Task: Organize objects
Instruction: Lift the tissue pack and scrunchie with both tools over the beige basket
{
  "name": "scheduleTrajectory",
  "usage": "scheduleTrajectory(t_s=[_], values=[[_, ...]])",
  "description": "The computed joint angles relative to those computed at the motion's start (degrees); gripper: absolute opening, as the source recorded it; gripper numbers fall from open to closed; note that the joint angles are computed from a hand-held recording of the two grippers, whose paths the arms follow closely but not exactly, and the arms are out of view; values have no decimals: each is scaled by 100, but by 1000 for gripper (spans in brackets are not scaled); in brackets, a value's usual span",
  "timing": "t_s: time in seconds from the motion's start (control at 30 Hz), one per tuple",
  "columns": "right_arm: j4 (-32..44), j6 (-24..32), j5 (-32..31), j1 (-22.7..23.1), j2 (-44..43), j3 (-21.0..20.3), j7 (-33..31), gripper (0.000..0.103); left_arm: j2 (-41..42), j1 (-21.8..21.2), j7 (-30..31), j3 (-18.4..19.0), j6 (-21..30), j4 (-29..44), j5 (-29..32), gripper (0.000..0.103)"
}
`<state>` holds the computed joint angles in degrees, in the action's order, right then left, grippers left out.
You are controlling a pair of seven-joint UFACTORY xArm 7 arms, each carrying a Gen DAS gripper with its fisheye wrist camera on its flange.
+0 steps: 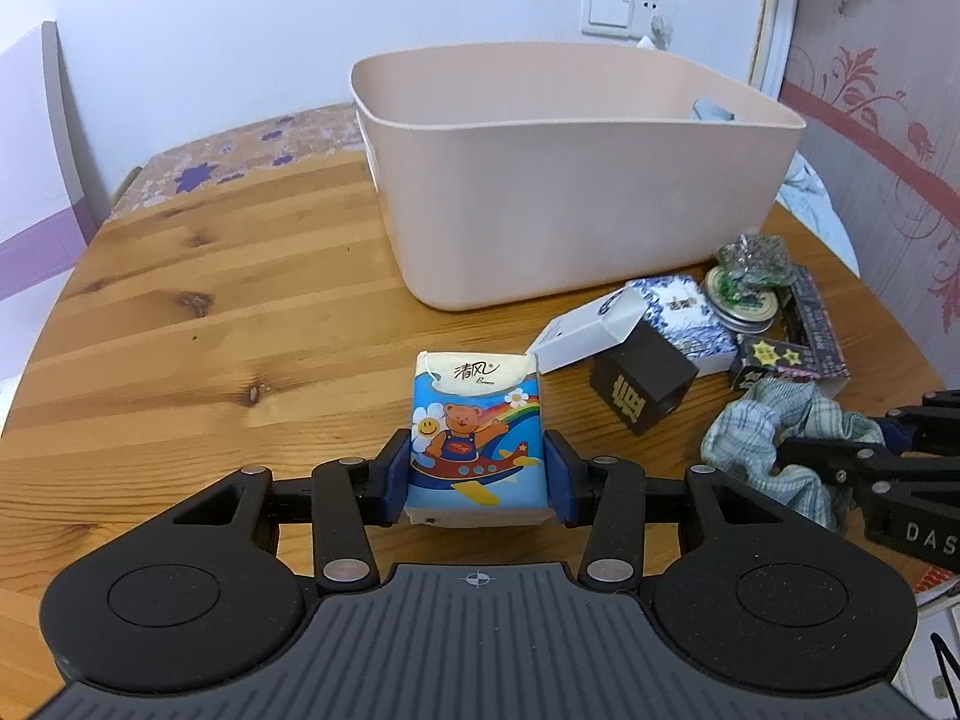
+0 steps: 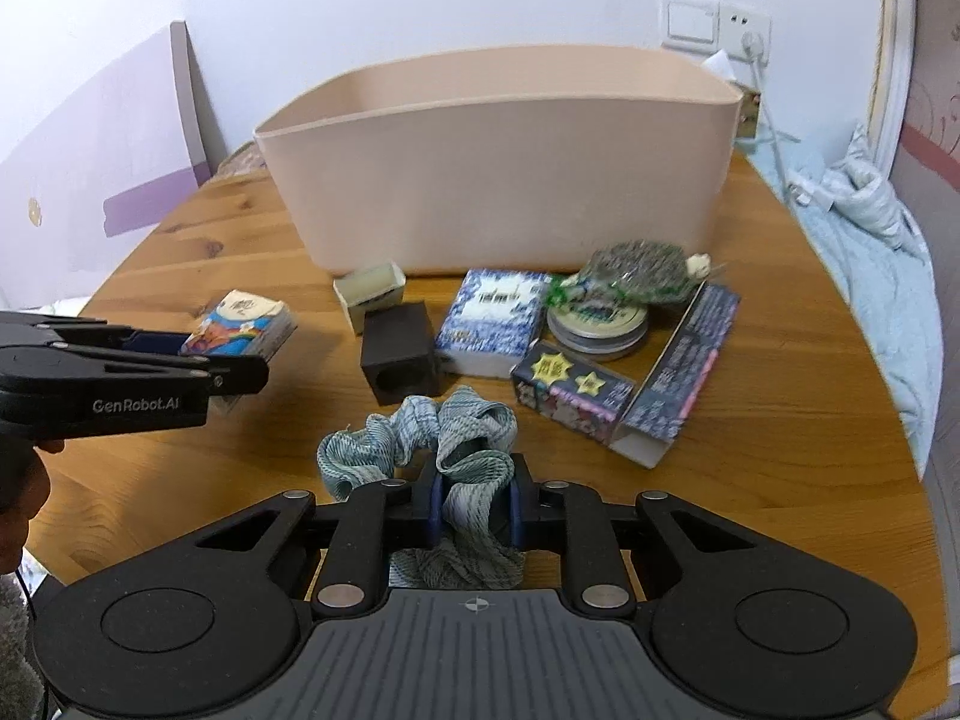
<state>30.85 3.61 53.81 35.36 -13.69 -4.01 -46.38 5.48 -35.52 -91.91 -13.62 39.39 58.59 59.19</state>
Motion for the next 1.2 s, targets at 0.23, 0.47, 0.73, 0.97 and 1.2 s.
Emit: scheduleTrajectory(t_s=[0.23,0.47,0.73,0.97,1.2], values=[[-198,-284,-125,251,-359,-317,52,18,-232,-36,-72,-95,247,14,144,46],[-277,-615,-503,656,-665,-880,260,18,-360,-33,-107,-238,568,186,413,46],[-160,-963,-1054,937,-732,-1413,531,18,-329,-4,-130,-245,623,421,642,46],[111,-1226,-1574,1403,-600,-2056,804,18,-265,58,-148,-171,609,659,896,46],[456,-1386,-2170,2156,-418,-2916,1151,18,-78,97,43,-47,591,1011,1017,46]])
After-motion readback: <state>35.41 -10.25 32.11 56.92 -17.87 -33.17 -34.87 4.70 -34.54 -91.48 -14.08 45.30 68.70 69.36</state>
